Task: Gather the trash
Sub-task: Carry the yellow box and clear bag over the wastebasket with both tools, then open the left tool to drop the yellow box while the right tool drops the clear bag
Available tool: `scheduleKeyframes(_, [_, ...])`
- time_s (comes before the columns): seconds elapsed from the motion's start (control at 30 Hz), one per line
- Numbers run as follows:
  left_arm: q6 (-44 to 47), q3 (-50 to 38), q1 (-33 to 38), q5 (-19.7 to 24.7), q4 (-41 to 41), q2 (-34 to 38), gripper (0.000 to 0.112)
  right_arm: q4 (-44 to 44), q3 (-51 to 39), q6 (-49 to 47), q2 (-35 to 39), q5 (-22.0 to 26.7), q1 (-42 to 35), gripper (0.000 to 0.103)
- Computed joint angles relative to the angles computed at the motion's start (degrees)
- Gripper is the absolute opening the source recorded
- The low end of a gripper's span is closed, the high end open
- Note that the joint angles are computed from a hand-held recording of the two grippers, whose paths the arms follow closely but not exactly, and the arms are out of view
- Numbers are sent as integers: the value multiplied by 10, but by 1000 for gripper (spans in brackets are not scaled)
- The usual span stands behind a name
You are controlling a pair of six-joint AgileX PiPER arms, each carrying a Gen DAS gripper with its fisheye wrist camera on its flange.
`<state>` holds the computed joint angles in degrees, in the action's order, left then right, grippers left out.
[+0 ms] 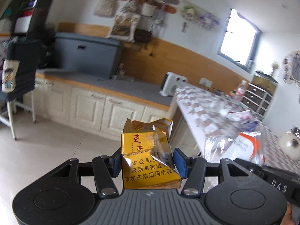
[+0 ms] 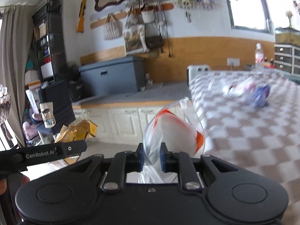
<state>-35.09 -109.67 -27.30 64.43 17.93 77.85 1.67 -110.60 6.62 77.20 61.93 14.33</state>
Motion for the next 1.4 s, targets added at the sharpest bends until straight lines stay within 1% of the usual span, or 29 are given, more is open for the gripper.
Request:
scheduleKeyframes(0.1, [14,56,54,-32,-44,-12,56,-34,30,39,13,-16,44,17])
scheduleKeyframes(0.2, [30,111,106,-62,-87,-23,56,-52,72,60,25,-45,70,17])
scheduleKeyframes(0.3, [45,169,150,-93,-128,-30,56,-58,108,69,40,-65,79,17])
scheduleKeyframes(0.43, [70,235,192,-138,-173,-15,56,-62,152,86,64,-103,79,17])
scheduleKeyframes(0.53, [57,261,199,-177,-180,17,56,-48,193,88,88,-143,68,17])
scheduleKeyframes(0.6, [65,270,201,-208,-202,47,56,-24,219,83,110,-174,54,17])
scheduleKeyframes(0.77, [115,286,198,-288,-269,119,56,16,264,75,174,-234,24,17])
scheduleKeyframes(0.83, [137,300,198,-319,-297,145,56,25,271,78,201,-247,14,17])
scheduleKeyframes(0.9, [163,319,202,-340,-328,168,56,38,276,85,229,-262,7,17])
scheduleKeyframes(1.0, [205,351,213,-357,-368,195,56,46,280,92,272,-277,6,17])
scheduleKeyframes(1.13, [259,380,235,-367,-417,229,56,49,274,85,328,-286,12,17])
scheduleKeyframes(1.2, [270,386,245,-366,-422,243,56,41,263,83,356,-278,18,17])
scheduleKeyframes(1.33, [266,395,258,-361,-417,264,56,0,224,86,404,-243,40,18])
scheduleKeyframes(1.4, [279,391,263,-353,-427,272,56,4,212,72,420,-231,45,19])
